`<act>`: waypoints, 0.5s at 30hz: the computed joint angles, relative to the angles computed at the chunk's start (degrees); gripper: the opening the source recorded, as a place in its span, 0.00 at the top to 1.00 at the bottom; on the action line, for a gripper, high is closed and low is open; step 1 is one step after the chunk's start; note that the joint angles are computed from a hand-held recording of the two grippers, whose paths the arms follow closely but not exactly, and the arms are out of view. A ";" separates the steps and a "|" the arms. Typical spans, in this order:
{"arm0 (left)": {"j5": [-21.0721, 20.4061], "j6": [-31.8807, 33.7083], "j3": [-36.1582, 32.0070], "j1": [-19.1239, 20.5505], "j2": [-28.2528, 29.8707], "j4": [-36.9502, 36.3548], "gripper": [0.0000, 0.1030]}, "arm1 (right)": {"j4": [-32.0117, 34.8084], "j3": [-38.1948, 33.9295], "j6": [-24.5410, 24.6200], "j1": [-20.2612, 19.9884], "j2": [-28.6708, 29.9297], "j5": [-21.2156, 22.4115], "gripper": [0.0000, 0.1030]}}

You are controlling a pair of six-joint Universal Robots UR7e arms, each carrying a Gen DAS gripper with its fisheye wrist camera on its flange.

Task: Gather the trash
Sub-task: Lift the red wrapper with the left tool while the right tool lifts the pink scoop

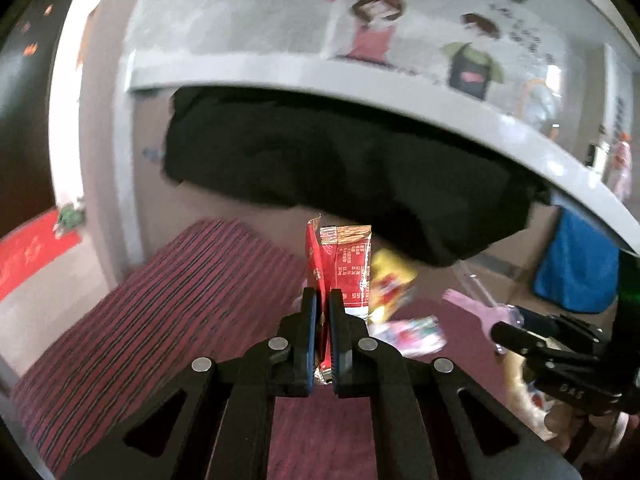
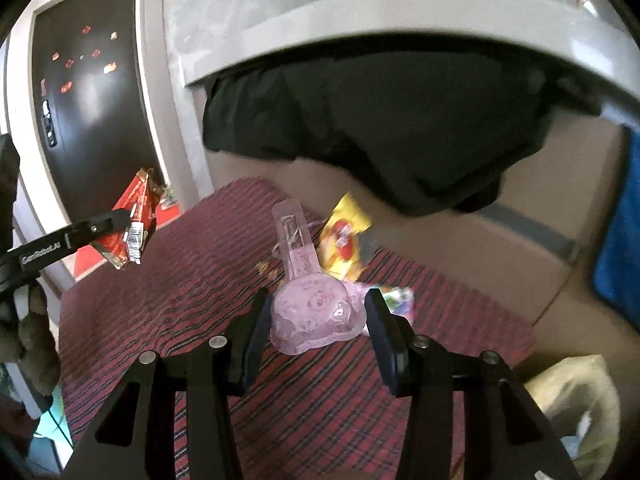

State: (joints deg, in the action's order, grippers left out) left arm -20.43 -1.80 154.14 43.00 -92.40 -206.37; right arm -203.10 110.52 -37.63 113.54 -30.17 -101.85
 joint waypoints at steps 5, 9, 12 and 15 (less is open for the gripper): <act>0.29 8.93 -4.15 -4.05 11.47 -12.96 0.95 | -4.45 2.39 -0.95 0.07 -3.89 -0.03 0.58; -0.51 15.41 -8.29 -6.14 18.89 -20.76 0.95 | -6.59 3.77 -1.15 -0.27 -6.93 -0.04 0.57; -1.73 17.74 -10.88 -6.94 21.98 -22.56 0.95 | -8.10 4.79 -1.29 -0.72 -9.45 0.00 0.58; -3.09 18.67 -12.89 -7.59 24.21 -22.90 0.95 | -9.81 5.93 -1.50 -1.49 -12.05 0.24 0.57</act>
State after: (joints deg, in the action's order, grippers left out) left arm -23.52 16.87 141.25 35.41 -68.18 -229.26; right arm -212.91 116.45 -39.12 112.05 -42.22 -101.62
